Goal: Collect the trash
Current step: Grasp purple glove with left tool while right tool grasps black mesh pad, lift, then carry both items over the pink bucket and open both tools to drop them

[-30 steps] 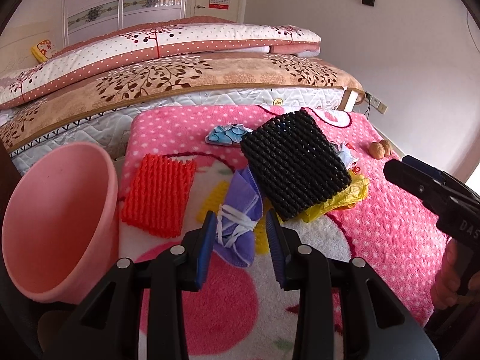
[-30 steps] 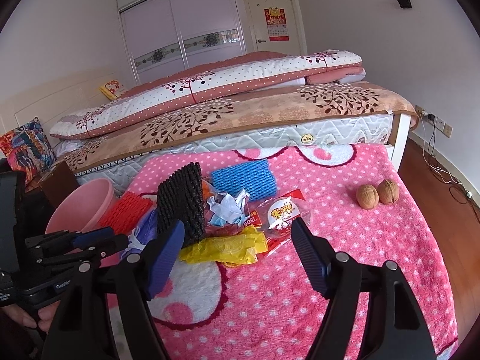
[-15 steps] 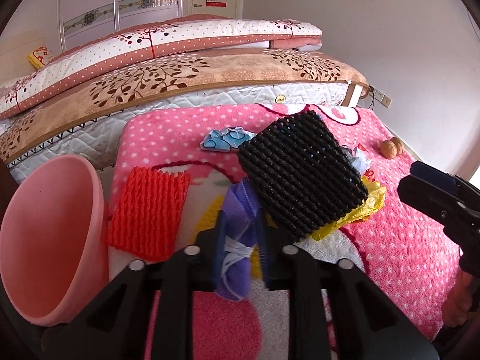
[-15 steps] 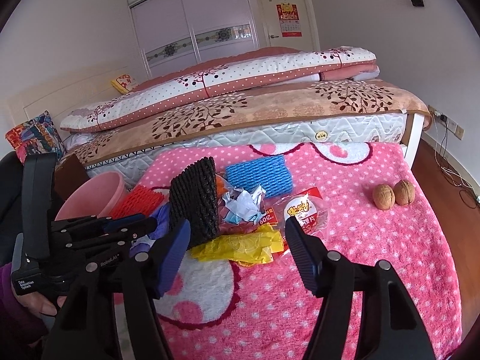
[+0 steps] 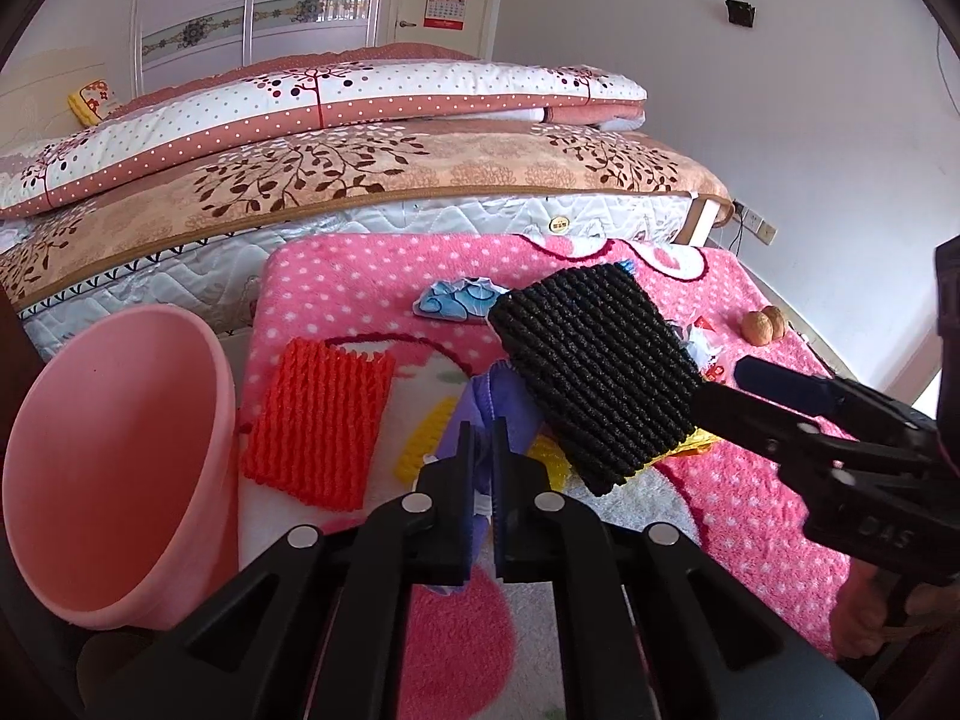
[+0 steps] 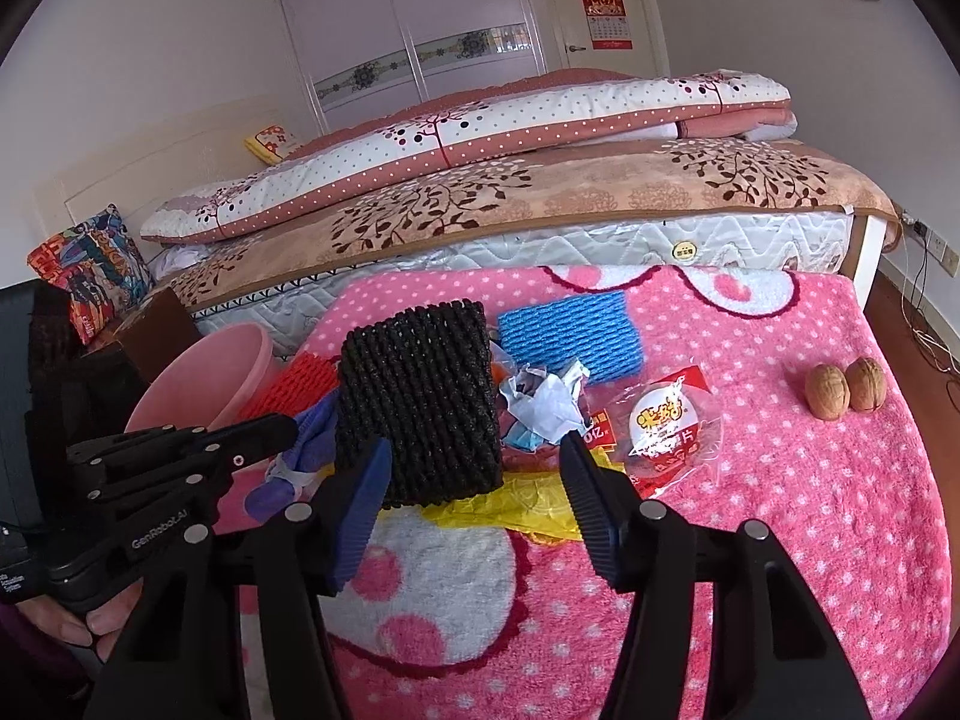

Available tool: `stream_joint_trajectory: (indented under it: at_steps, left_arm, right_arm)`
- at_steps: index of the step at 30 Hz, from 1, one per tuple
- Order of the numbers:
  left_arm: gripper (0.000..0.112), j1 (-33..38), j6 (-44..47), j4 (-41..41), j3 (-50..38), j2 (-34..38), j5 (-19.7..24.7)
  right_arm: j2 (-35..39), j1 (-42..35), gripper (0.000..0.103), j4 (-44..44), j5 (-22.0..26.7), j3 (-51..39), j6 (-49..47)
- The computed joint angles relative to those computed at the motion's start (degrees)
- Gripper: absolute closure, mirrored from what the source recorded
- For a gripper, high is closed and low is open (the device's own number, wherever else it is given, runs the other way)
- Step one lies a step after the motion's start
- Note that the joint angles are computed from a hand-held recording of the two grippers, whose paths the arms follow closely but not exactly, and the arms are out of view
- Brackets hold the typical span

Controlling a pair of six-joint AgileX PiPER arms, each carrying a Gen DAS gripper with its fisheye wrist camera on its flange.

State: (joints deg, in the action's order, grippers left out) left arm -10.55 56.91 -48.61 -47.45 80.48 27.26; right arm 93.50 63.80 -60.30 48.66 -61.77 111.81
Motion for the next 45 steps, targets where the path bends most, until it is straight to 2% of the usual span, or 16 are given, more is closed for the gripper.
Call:
stream_joint_trajectory:
  at_steps: [2,5,7,9,12,22,27,35,40,45]
  left_arm:
    - [0.108,0.44,0.33,-0.16,0.44,-0.64,0.42]
    - [0.108,0.71,0.27,0.01,0.83,-0.85,0.62]
    - [0.108,0.9,0.49,-0.32,0.96,-0.79,0.98]
    - [0.108,1.19,1.36,-1.05,1.35,-1.2,1.29]
    - [0.108,2.05,2.72,-2.34,1.65,-2.07,2.13]
    - [0.108,6.77,4.98,-5.81,0.4,-6.5,6.6]
    - [0.108,11.28,5.84,-7.33,-0.74,-8.55,7.29]
    - [0.108,21.04,6.38,-8.42,-2.4,-8.58,8.55]
    - [0.108,25.58,9.85,-8.67,-2.13,-7.8,5.55]
    - [0.108,29.79,12.73,-9.97,-2.73,-5.12,5.12]
  right_arm:
    - [0.21,-1.04,0.053,0.38,-1.75,0.21,0.28]
    - [0.64,-2.98,0.065,1.96,-4.83,0.26,-0.84]
    - [0.88,-4.0,0.075,3.48,-6.98,0.2,-2.02]
    - [0.8,-4.52,0.09,4.81,-8.53,0.26,-3.04]
    - [-0.45,-3.02,0.092,1.81,-7.65,1.13,-0.29]
    - [-4.88,2.09,0.092,-2.32,1.5,-0.62,1.28]
    - [-3.9,0.47,0.092,0.02,0.44,-4.38,-4.4]
    - [5.2,-3.31,0.092,5.68,-4.29,-19.12,-19.52]
    - [13.84,-5.64,0.092,12.04,-6.61,-32.03,-29.39]
    - [24.09,-6.36,0.092,20.57,-3.6,-47.98,-41.94]
